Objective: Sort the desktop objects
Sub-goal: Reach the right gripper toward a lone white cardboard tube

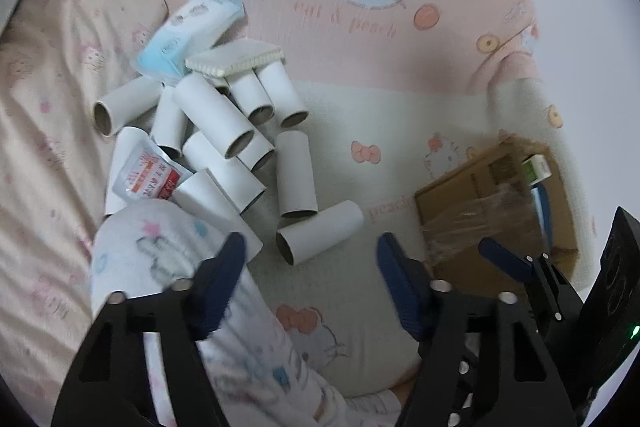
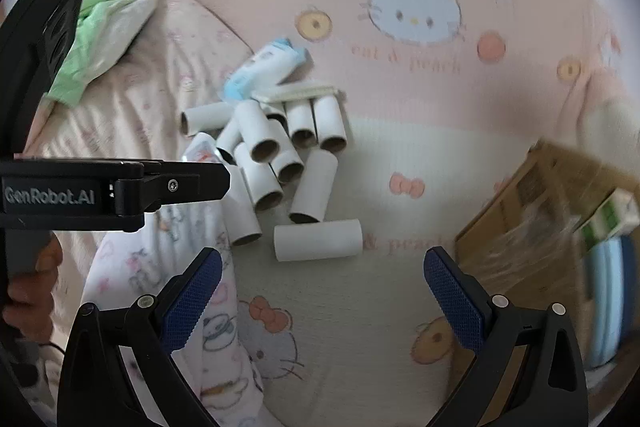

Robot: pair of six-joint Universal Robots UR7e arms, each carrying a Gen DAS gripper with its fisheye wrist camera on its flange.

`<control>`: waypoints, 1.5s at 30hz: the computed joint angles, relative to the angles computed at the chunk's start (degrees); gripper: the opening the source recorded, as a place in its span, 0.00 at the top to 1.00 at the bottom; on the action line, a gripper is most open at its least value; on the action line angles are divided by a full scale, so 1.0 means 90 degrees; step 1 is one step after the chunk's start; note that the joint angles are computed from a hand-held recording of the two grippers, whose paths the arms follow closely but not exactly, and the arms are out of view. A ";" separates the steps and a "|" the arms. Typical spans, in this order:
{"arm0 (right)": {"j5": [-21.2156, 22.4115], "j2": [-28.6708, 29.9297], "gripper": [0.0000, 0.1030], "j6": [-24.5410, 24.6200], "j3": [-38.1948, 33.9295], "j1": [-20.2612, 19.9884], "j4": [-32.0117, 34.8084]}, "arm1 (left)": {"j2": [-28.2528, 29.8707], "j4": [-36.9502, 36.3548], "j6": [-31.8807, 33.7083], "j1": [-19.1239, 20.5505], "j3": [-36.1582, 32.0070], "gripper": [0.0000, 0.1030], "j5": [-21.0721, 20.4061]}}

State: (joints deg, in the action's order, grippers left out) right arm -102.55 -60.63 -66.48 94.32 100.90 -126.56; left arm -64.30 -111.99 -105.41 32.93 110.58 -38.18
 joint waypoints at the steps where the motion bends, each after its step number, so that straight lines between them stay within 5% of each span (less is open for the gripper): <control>1: -0.0035 0.0092 0.02 0.0164 -0.0082 -0.0023 0.0078 | 0.0031 -0.0228 0.0193 0.0073 0.0045 0.47 -0.0004; 8: -0.0184 0.0699 0.02 0.1513 -0.0619 -0.0191 0.0578 | 0.0249 -0.1561 0.1216 0.0615 0.0224 0.51 -0.0303; 13: -0.0260 0.0935 0.03 0.1706 -0.0647 -0.0234 0.0295 | 0.0407 -0.1981 0.1703 0.1045 0.0222 0.51 -0.0672; 16: -0.0391 0.1137 0.10 0.1744 -0.0780 -0.0251 0.0442 | 0.0426 -0.2247 0.1807 0.1226 0.0309 0.51 -0.0875; 18: -0.0457 0.1254 0.29 0.1874 -0.0886 -0.0273 0.0713 | 0.0406 -0.2783 0.1901 0.1373 0.0485 0.51 -0.1149; 27: -0.0701 0.1397 0.53 0.2161 -0.0747 -0.0433 0.0815 | 0.0614 -0.3313 0.2422 0.1748 0.0397 0.62 -0.1576; 31: -0.0742 0.1417 0.53 0.2248 -0.0759 -0.0478 0.0817 | 0.0707 -0.4025 0.2499 0.1896 0.0516 0.62 -0.1939; 35: -0.0775 0.1486 0.53 0.2339 -0.0896 -0.0541 0.1019 | 0.0893 -0.3807 0.2660 0.1892 0.0293 0.62 -0.2080; 41: -0.0829 0.1520 0.53 0.2364 -0.1100 -0.0657 0.1317 | 0.1300 -0.5401 0.3016 0.2003 0.0364 0.62 -0.2800; 45: -0.1012 0.1597 0.53 0.2133 -0.1223 -0.0660 0.1385 | 0.1534 -0.5438 0.3150 0.1950 0.0196 0.61 -0.2919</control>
State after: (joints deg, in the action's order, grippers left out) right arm -111.66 -46.25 -47.28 83.32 94.96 -114.10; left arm -50.50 -160.94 -77.06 50.48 112.34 -64.45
